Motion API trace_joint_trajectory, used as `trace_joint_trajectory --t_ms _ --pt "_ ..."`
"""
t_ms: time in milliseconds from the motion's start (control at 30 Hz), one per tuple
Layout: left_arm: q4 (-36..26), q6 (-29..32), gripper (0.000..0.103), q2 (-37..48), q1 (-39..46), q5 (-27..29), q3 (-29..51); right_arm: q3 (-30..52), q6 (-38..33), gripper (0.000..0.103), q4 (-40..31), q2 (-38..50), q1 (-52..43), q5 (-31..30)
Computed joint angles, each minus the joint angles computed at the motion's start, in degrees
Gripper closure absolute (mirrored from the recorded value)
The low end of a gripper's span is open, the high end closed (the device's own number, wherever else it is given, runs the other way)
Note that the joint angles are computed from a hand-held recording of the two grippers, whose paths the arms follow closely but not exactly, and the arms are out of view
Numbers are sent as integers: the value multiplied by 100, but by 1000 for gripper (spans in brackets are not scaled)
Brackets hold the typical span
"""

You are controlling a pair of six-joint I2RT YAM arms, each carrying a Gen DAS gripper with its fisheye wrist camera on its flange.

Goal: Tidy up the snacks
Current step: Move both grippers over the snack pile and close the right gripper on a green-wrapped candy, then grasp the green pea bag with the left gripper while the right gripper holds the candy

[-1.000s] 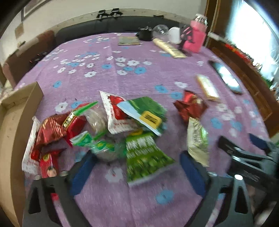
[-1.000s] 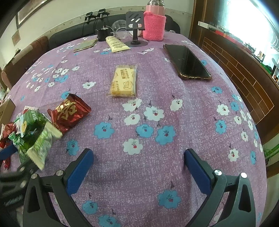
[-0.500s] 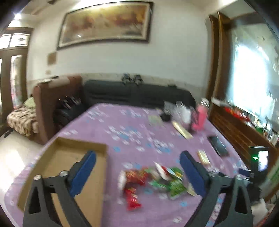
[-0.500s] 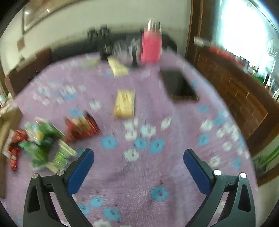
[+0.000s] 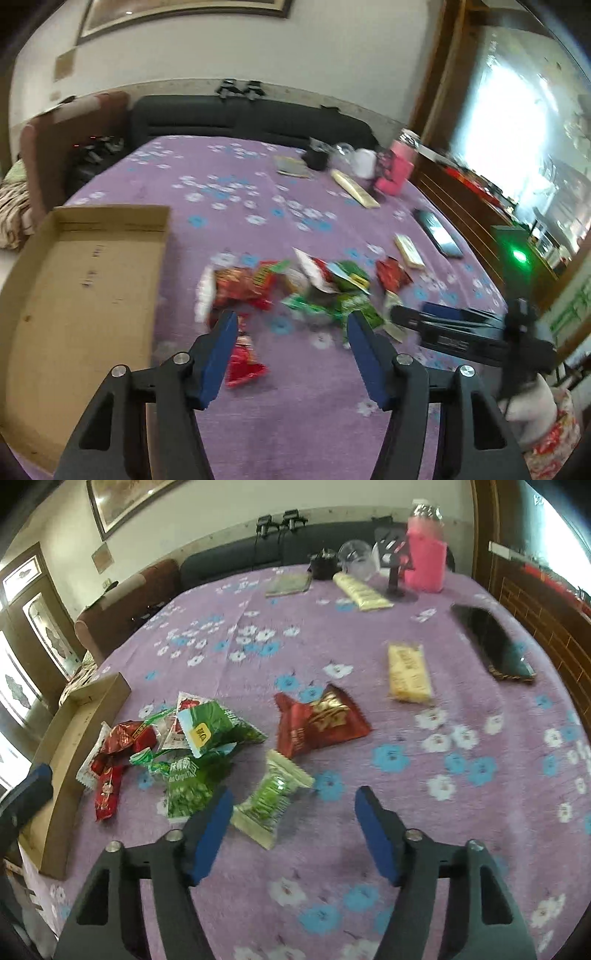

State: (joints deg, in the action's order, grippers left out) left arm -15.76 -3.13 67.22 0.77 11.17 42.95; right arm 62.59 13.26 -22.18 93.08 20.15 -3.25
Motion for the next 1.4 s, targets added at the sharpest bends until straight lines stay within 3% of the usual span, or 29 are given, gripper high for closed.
trace_joint_trajectory --t_ms 33,67,100,133,500,633,767,1000,1167,1400 --pt "-24 13 38 94 -84 32 39 128 19 60 -72 156 7 7" --pt "-43 18 38 191 -183 40 84 107 40 64 -9 178 21 57" --pt "-62 63 38 216 -200 78 79 106 18 80 19 188 -1 25" --pt "-71 55 38 301 -280 88 117 129 27 84 12 233 -93 -182" --pt "-152 308 38 1804 -1032 80 1183 -555 202 85 744 -236 -681 -710" --pt "-218 397 38 2396 -1311 -322 1572 -590 202 85 822 -270 -705 -759" --pt "-140 425 54 2655 -1423 -658 1662 -561 204 85 812 -240 -726 -811" --pt "38 68 56 2201 -1044 -70 1313 -701 220 85 975 -378 -704 -713" --pt "-64 -113 56 1187 -603 420 753 -888 207 85 1182 -572 -630 -569" --pt "-708 124 55 -157 1065 1186 344 -939 182 85 1104 -1065 -201 -353"
